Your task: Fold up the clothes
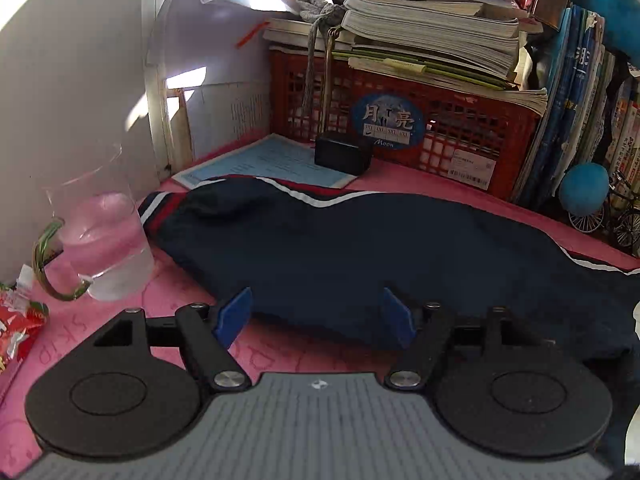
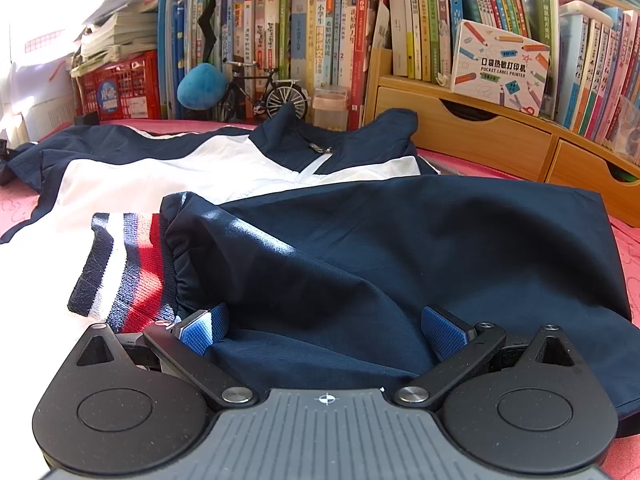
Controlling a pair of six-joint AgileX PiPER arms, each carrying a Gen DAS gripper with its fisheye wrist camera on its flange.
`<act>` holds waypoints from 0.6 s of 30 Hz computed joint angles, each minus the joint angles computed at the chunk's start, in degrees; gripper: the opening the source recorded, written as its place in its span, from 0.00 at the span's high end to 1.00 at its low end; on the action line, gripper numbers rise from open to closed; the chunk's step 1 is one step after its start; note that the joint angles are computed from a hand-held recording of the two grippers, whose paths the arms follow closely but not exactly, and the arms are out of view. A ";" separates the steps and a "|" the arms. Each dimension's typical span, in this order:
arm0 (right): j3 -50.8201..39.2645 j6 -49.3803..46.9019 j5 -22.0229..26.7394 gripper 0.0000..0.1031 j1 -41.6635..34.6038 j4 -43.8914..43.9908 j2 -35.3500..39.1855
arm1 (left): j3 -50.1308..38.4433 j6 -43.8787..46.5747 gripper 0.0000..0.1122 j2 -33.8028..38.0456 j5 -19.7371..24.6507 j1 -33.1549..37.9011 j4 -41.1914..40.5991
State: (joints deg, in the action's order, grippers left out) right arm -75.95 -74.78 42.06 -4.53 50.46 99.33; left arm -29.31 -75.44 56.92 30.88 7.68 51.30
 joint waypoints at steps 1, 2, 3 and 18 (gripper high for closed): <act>-0.02 0.00 0.01 0.00 -0.01 -0.01 0.01 | 0.58 0.38 0.36 -0.83 -0.18 -0.19 -1.98; -0.02 0.00 0.01 0.00 -0.01 -0.01 0.01 | 0.94 -1.54 0.36 -1.25 0.66 -1.05 -1.67; -0.03 -0.05 0.03 0.00 -0.03 0.01 0.00 | 0.99 -4.95 0.34 -0.93 2.03 -2.17 0.50; -0.36 0.30 0.43 0.00 -0.18 -0.13 0.18 | -6.14 -36.75 0.47 16.85 -21.65 19.48 24.80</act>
